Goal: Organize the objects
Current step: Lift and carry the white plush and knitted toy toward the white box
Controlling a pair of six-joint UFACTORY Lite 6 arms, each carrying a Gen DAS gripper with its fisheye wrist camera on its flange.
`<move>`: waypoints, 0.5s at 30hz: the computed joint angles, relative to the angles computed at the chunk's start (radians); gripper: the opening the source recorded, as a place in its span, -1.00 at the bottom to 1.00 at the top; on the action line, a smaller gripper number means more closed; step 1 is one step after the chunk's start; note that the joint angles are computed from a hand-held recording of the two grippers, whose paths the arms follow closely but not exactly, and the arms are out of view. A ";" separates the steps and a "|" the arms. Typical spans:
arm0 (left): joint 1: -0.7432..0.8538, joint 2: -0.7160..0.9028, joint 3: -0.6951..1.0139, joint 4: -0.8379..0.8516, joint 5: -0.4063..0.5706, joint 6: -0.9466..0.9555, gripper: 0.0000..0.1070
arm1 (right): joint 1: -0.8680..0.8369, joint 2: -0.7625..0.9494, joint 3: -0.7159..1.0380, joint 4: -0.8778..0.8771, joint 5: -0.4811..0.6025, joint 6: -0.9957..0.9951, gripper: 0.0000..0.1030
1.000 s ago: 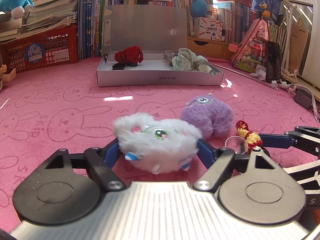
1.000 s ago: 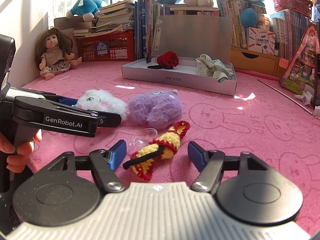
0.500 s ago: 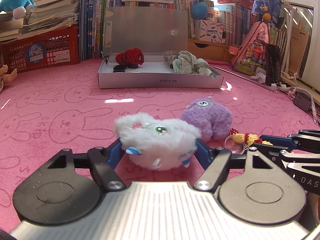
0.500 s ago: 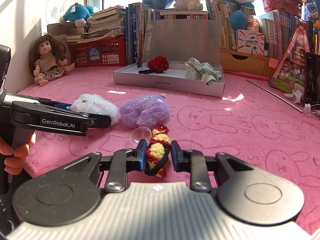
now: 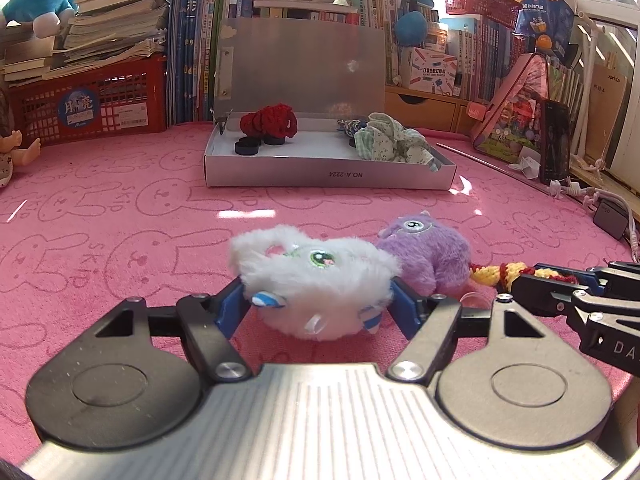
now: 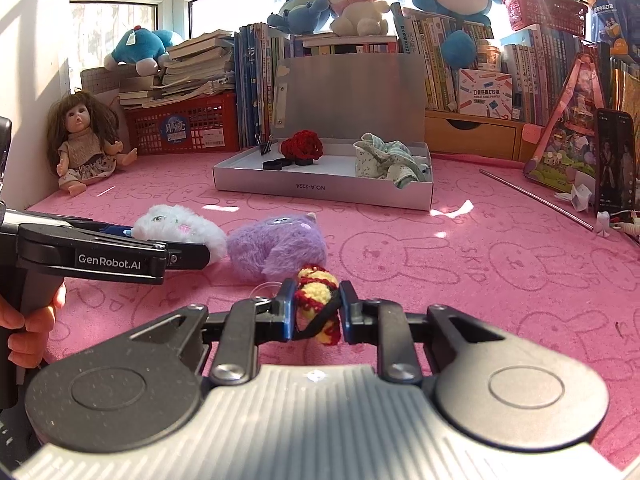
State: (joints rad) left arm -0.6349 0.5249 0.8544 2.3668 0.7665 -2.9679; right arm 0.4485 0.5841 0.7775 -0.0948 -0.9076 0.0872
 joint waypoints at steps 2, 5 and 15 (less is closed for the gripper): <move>0.005 -0.002 0.010 -0.008 -0.007 0.013 0.43 | -0.001 -0.003 0.006 0.001 0.003 0.008 -0.50; 0.014 -0.009 0.022 -0.013 -0.009 0.032 0.43 | -0.002 -0.009 0.025 0.007 0.016 0.013 -0.51; 0.047 -0.019 0.071 -0.030 -0.038 0.089 0.43 | -0.012 -0.014 0.085 0.021 0.046 0.030 -0.57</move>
